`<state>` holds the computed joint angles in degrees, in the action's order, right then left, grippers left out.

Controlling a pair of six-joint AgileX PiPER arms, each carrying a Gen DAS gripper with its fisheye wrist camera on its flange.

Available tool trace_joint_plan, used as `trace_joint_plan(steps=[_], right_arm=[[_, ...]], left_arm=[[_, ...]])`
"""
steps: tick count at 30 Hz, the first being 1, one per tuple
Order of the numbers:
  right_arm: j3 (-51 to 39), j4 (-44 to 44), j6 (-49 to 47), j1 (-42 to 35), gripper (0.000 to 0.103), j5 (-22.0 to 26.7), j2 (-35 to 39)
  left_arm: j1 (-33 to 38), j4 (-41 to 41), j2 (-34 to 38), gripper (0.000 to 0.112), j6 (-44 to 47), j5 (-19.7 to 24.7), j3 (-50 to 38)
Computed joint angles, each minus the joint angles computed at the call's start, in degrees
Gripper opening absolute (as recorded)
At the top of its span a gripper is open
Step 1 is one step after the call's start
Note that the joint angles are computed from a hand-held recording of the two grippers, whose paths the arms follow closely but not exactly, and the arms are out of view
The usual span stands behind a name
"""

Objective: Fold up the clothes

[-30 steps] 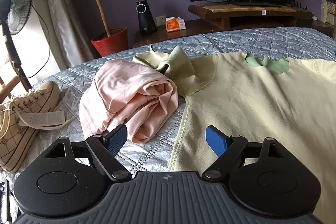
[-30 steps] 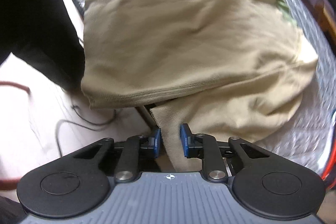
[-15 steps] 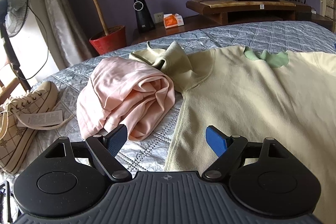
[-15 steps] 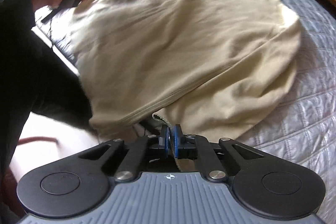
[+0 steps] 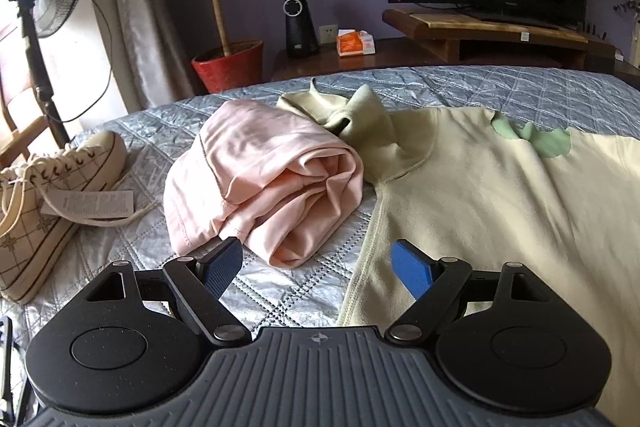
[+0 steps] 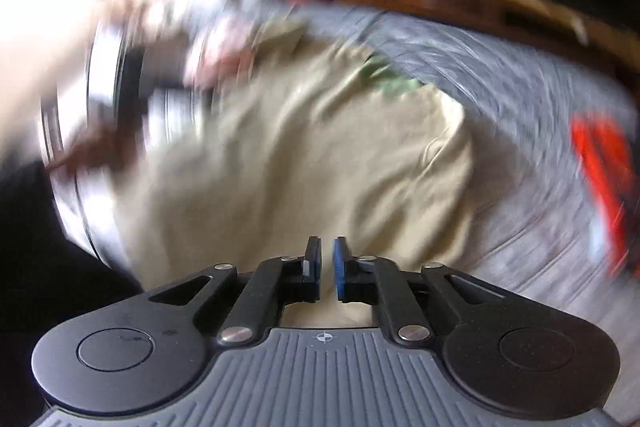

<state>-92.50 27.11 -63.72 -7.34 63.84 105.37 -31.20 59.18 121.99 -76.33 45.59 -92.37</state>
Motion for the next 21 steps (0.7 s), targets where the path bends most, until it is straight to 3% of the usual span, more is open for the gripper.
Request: trace_joint_plan(steps=[2,4,5,8,11,16,18,21], right_arm=[[9.2,-6.6,-7.6,5.0,0.017,-7.3,-5.4],[18.6,-8.1,-14.4,8.3,0.034,-14.0,-9.8],[21.6,-8.8,-15.3,9.3,0.037,-16.3,-10.7],[25.4,-11.7,-13.2,10.9,0.040,-18.1,-9.6],[29.5,-20.5,-12.9,13.6,0.048,-22.5,-9.6],[33.1,-26.6,-12.9,15.5,0.070,-27.4,-8.9],[34.8,-26.0,-15.5,15.8,0.067,-29.6,-9.4],[34.1,-28.7,-13.4,16.7,0.029,-28.6,-8.1]], left_arm=[[-0.2,0.2,0.0,0.086,0.1,0.2,-0.2],[-0.3,0.3,0.0,0.086,-0.1,0.1,-0.3],[-0.3,0.4,-0.2,0.086,-0.6,-0.2,-0.1],[-0.5,0.7,-0.4,0.086,0.1,-0.3,0.4],[-0.4,0.9,-0.7,0.086,-0.2,-0.2,1.0],[0.0,0.1,-0.9,0.086,-1.2,-1.4,0.8],[-0.4,0.1,-0.5,0.086,-0.2,-1.0,0.2],[-0.6,-0.1,-0.2,0.086,0.5,-0.9,-0.2]])
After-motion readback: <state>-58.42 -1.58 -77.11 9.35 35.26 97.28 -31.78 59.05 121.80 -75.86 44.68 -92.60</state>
